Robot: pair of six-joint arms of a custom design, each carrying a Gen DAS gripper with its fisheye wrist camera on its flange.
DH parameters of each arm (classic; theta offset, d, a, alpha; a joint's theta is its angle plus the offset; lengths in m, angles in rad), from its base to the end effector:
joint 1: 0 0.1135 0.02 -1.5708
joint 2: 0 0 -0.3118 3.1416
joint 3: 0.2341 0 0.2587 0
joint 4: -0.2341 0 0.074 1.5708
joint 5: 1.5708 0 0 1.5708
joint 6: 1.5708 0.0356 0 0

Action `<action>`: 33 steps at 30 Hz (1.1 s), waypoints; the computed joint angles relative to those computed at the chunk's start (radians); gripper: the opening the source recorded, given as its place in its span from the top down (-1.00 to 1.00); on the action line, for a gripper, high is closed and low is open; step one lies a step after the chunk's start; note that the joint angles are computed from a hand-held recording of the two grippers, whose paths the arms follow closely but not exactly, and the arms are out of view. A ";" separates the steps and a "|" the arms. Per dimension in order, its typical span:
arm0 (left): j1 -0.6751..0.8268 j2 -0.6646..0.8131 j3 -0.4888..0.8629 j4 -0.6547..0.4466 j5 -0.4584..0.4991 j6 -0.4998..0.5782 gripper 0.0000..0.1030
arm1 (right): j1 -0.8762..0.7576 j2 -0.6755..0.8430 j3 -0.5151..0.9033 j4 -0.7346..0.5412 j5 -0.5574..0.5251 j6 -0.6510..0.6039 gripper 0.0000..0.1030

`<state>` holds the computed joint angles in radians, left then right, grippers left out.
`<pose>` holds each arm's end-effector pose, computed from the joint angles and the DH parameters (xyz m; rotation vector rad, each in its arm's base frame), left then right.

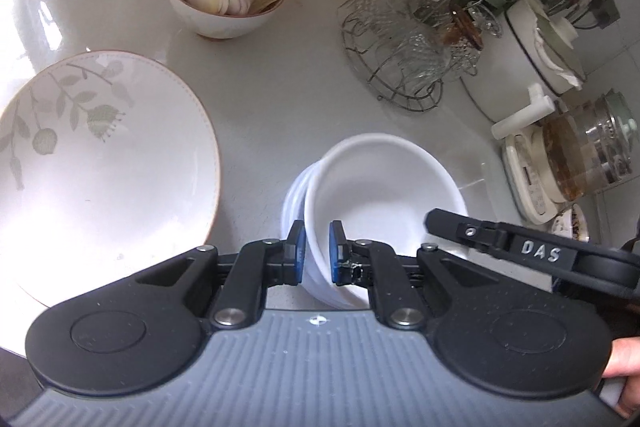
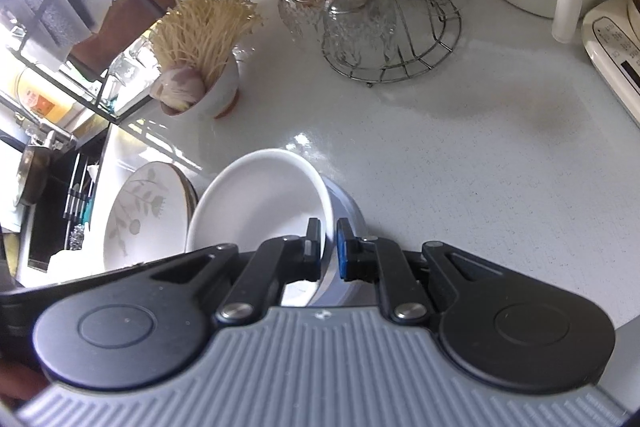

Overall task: Organize plates and bowls
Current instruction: 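Lower the ceramic bowl into the plastic bowls and open both grippers, then close both grippers on the rim of the nested white bowl stack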

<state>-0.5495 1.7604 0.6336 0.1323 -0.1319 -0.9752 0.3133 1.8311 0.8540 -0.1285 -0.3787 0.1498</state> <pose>0.2588 -0.1530 0.1266 -0.6005 2.5369 -0.4091 0.3183 0.1169 0.1441 -0.3430 2.6840 0.6511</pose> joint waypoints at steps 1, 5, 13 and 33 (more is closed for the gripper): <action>0.002 -0.010 -0.001 -0.015 -0.009 -0.010 0.76 | -0.009 0.001 0.006 -0.012 -0.014 0.000 0.73; 0.039 -0.066 -0.038 -0.025 -0.004 -0.047 0.75 | -0.038 -0.018 0.009 -0.025 -0.042 0.007 0.56; 0.040 -0.065 -0.012 -0.048 0.003 -0.038 0.23 | -0.063 0.003 0.051 -0.078 -0.056 0.010 0.22; 0.040 0.082 0.037 -0.014 0.062 -0.085 0.21 | -0.082 0.124 0.071 -0.101 -0.070 -0.080 0.23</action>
